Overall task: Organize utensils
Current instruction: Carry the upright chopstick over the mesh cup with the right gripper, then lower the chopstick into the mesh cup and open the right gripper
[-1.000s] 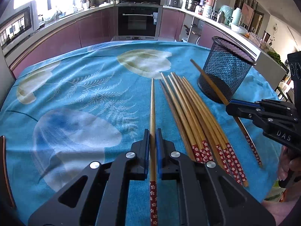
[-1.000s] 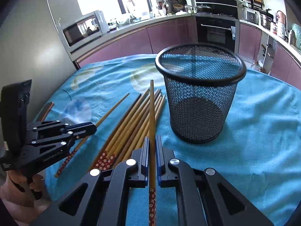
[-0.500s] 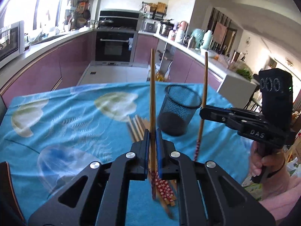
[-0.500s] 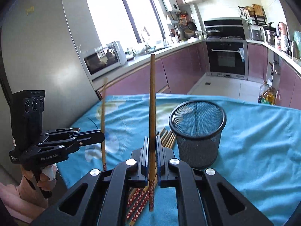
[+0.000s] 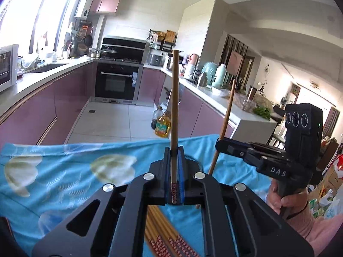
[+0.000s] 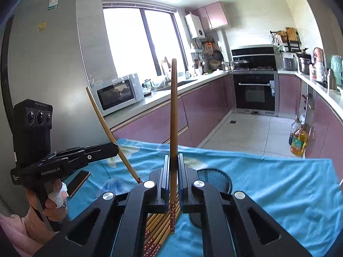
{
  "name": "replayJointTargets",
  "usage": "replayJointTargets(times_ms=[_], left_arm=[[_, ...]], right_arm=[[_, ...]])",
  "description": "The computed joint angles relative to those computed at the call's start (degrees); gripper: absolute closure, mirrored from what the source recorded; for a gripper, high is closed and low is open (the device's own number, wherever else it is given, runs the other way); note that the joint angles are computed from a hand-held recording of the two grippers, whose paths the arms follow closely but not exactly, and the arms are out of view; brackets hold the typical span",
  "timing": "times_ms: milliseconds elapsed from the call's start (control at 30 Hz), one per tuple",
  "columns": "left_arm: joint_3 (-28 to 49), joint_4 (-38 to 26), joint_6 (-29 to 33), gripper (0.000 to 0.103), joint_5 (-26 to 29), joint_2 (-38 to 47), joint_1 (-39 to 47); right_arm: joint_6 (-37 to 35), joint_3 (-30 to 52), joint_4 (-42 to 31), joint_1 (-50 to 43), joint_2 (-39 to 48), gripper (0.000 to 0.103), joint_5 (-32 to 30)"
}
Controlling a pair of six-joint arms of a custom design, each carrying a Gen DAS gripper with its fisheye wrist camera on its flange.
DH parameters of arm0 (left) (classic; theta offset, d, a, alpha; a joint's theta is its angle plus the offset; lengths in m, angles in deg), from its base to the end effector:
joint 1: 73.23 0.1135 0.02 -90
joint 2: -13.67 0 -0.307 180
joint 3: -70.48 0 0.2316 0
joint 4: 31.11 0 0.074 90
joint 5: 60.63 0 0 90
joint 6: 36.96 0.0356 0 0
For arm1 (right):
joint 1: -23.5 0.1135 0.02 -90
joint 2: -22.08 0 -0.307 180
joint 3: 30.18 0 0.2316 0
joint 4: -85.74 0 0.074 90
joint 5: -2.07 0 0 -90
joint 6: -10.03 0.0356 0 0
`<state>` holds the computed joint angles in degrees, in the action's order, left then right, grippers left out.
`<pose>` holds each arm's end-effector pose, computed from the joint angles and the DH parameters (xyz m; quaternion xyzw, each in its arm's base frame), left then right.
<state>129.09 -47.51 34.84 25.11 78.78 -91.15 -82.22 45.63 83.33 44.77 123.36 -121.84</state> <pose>0.2118 -0.0657 0.3232 -0.0226 0.8328 -0.1418 0.5347 0.3475 0.1566 0.2666 -0.3143 0.7715 0.3279 0.4455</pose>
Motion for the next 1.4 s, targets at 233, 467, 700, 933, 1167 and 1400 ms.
replayJointTargets(times_ms=[233,467,700,933,1167,1400], left_arm=[[8.84,-0.19,0.69,0.096,-0.78,5.28,-1.52],[14.65,-2.49,0.18,0.096,-1.77,13.12,-2.89],[15.26,-3.28,-0.79,0.096,0.46,20.69,-2.33],[14.41,-0.33,0.91,0.096,3.98,26.54,1.32],[13.12,2.12,1.15,0.095,4.09,29.08,2.80],[10.12,4.48,0.04,0.087,2.02,27.45,2.52]], right_arm=[[0.38,4.26,0.78,-0.51,1.32,0.097,1.45],[-0.38,8.17,-1.44,-0.34,4.92,0.097,3.36],[-3.17,11.99,-8.40,1.13,9.75,0.097,5.79],[-4.39,17.19,-16.54,1.99,13.90,0.097,7.72],[-3.65,18.54,-17.81,2.79,15.46,0.096,8.98],[-3.25,18.06,-16.82,3.56,15.71,0.094,9.43]])
